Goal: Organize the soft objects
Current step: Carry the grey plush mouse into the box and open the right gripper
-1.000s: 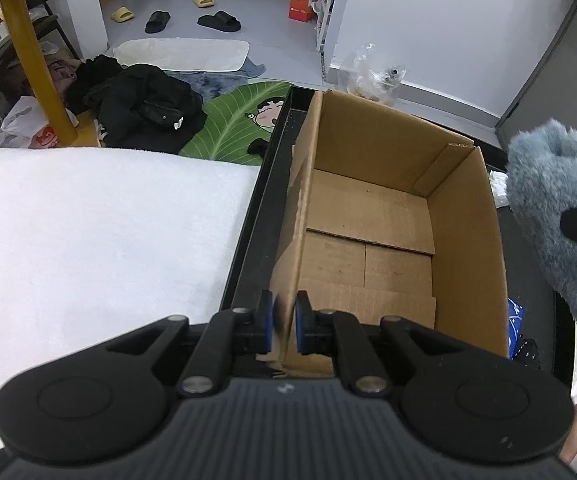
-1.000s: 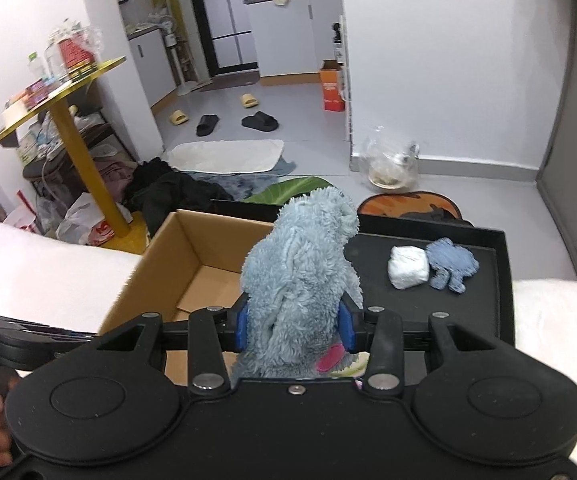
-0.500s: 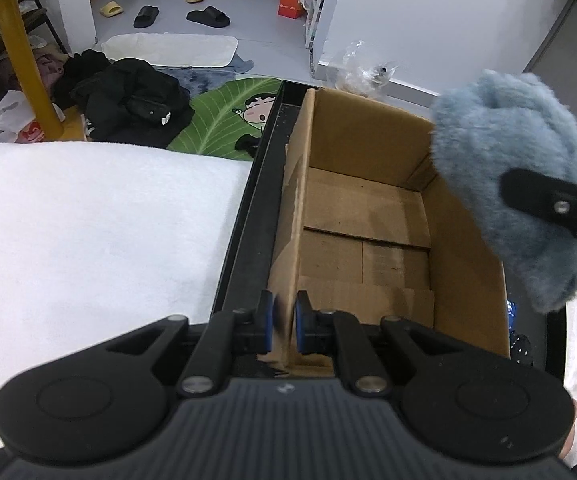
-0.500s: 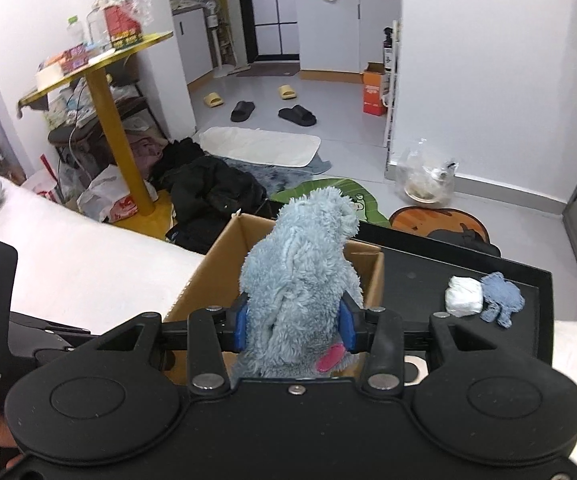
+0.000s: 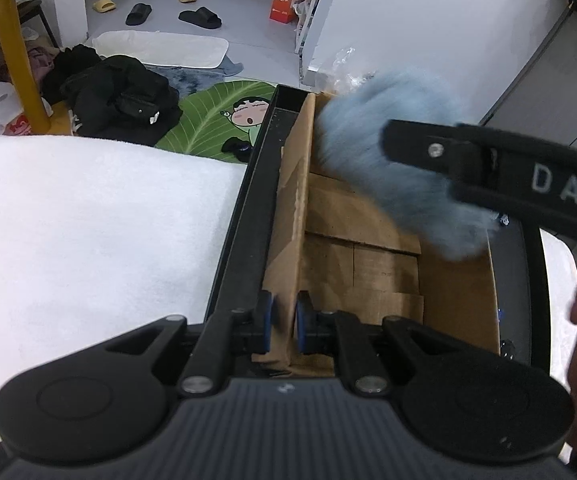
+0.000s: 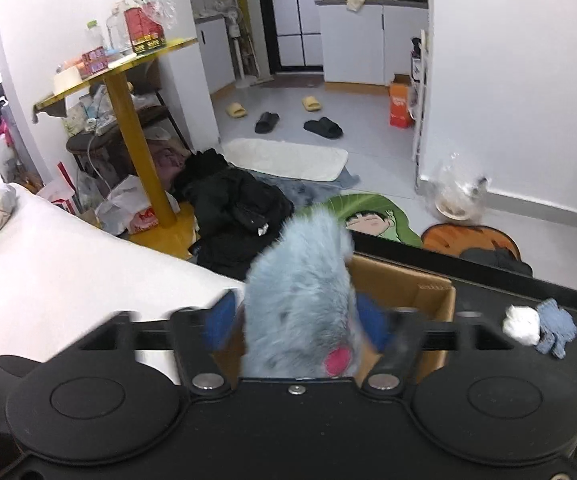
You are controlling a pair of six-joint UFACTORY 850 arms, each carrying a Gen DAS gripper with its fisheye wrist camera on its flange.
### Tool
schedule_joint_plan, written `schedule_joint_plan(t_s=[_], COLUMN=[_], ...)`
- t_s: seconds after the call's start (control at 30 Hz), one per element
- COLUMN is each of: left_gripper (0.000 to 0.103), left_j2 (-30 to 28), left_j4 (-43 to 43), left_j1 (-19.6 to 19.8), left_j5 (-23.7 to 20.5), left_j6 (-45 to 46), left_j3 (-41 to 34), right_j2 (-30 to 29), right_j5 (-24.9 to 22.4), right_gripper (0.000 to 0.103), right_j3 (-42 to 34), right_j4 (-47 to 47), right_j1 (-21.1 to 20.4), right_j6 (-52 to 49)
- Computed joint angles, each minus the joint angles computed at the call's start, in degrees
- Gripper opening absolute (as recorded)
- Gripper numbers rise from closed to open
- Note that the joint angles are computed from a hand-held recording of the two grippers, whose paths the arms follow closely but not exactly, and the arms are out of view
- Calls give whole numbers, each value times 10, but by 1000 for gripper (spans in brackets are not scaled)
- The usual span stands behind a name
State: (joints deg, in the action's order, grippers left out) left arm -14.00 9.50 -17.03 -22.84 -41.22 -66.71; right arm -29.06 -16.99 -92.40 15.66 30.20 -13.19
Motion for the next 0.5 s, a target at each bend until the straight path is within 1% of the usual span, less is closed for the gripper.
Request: schedule_joint_plan(t_s=[0.07, 0.13, 0.2, 0.3, 0.43, 0.47, 0.5], left_gripper=[11, 11, 11, 11, 13, 14, 19], left_j2=[1, 1, 0, -3, -2, -3, -2], left_j4=[-1, 7, -10, 13, 45, 60, 74], left_j1=[0, 0, 2, -1, -6, -9, -12], left_j5=[1, -1, 2, -5, -12, -15, -14], left_j6=[1, -8, 7, -10, -32, -45, -54], left_j3=[1, 1, 0, -5, -6, -7, -6], right_j2=[1, 4, 6, 20, 41, 50, 55], right_j5=[0, -8, -17, -20, -23, -23, -23], right_gripper=[84, 84, 84, 84, 84, 84, 84], right_j3=[1, 3, 5, 21, 43, 54, 59], right_j4=[-24, -10, -14, -34, -75, -82, -86], right_j1=[0, -4, -9, -14, -19, -22, -26], right_j6=[23, 15, 26, 46, 81, 90, 96])
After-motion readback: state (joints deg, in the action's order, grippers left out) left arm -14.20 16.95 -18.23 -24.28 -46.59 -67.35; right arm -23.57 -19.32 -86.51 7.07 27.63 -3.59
